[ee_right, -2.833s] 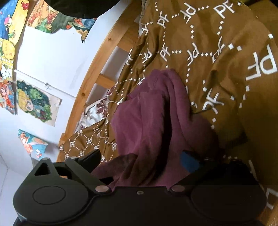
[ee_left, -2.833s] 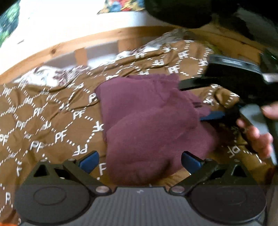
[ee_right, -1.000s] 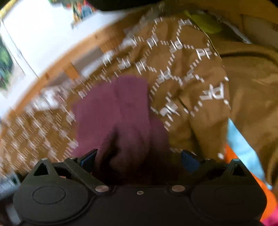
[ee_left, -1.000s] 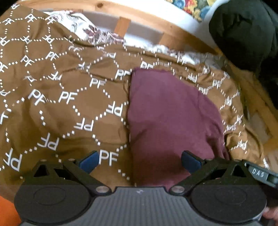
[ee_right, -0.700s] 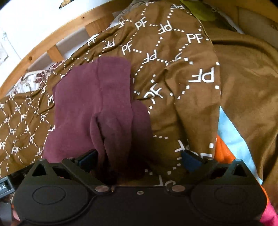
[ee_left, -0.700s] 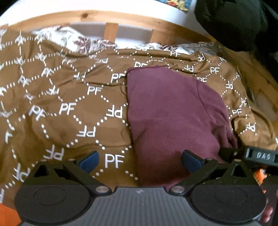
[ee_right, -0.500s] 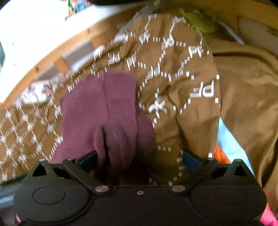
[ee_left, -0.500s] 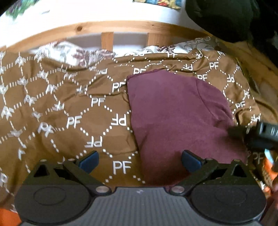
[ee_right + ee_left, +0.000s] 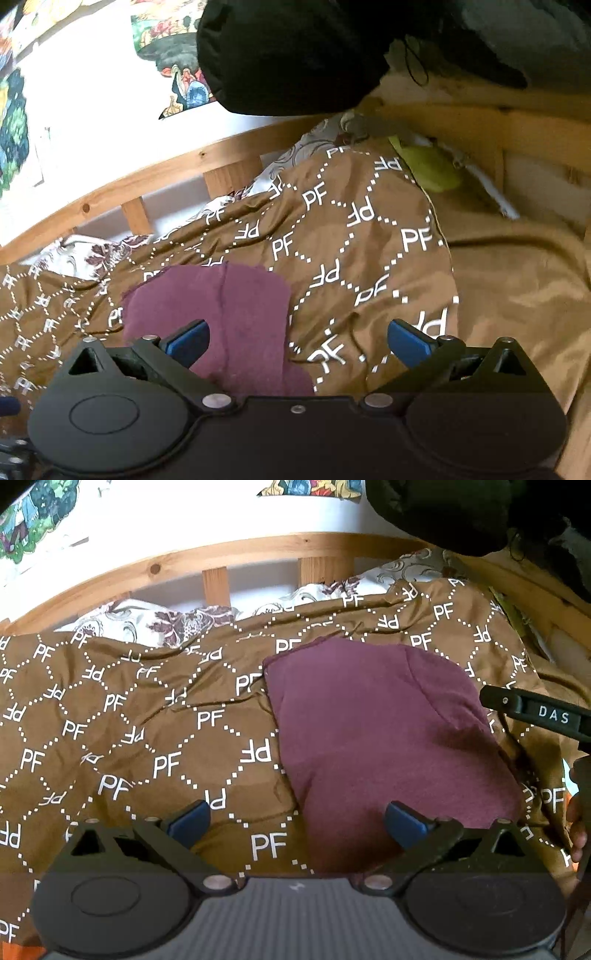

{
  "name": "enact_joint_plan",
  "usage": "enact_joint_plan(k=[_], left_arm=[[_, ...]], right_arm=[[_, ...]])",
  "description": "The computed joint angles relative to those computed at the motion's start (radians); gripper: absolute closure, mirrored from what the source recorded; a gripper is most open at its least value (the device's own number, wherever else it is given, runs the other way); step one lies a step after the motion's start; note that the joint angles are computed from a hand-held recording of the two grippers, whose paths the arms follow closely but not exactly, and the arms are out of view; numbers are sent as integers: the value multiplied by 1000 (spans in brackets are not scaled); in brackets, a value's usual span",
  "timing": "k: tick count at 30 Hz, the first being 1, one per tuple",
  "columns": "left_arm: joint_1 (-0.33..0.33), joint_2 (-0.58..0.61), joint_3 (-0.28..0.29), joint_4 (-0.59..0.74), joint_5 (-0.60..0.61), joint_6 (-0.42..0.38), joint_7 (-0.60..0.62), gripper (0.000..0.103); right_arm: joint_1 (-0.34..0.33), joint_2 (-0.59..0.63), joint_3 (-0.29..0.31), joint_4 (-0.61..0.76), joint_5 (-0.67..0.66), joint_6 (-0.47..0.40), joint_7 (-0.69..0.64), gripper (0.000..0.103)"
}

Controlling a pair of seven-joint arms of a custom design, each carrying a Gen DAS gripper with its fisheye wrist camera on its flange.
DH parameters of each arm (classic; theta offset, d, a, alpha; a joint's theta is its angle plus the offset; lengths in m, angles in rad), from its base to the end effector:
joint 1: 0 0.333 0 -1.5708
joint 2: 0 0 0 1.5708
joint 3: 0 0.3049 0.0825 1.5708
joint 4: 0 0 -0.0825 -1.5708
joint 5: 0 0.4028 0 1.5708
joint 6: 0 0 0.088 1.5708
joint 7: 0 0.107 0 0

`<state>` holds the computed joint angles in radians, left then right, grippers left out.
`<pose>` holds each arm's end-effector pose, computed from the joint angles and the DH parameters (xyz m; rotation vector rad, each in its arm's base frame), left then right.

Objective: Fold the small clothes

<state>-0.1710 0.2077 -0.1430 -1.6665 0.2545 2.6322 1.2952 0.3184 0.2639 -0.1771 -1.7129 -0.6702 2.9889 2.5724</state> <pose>0.6565 -0.2106 0.5563 -1.5989 1.9487 -0.7765 0.6771 0.1539 0.5269 -1.3695 1.7060 -0.7872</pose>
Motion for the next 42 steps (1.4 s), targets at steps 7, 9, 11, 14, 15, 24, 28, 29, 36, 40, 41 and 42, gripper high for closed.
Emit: enact_joint_plan(k=[7, 9, 11, 14, 15, 24, 28, 29, 36, 40, 41, 42], left_arm=[[21, 21, -24, 68, -117, -139, 95, 1], [35, 18, -35, 73, -181, -157, 137, 1], [49, 14, -43, 75, -250, -168, 170, 1], [54, 12, -41, 79, -296, -178, 184, 1], [51, 12, -38, 81, -292, -179, 181, 1], [46, 23, -34, 98, -306, -180, 179, 1], [77, 13, -56, 53, -419, -80, 249, 1], [93, 7, -69, 28, -481, -29, 293, 1], [162, 59, -130, 20, -851, 65, 469, 1], [157, 97, -120, 48, -871, 21, 444, 1], [148, 106, -111, 54, -846, 13, 422, 1], [143, 112, -106, 57, -826, 7, 409, 1]], right_arm=[[8, 13, -1, 13, -12, -12, -39, 1], [18, 18, -14, 17, -38, -4, -23, 1], [20, 20, -16, 19, -45, -1, -20, 1], [15, 20, -9, 18, -42, 2, -39, 1], [11, 20, -3, 17, -34, 7, -51, 1], [-16, 57, 37, 44, 115, 45, -236, 1], [-20, 90, 40, 73, 186, 67, -318, 1], [-36, 103, 58, 85, 220, 75, -354, 1], [-218, 198, 280, 183, 488, 69, -635, 1], [-283, 257, 364, 256, 609, 30, -735, 1], [-287, 271, 370, 276, 632, 18, -749, 1], [-284, 280, 367, 287, 651, 12, -755, 1]])
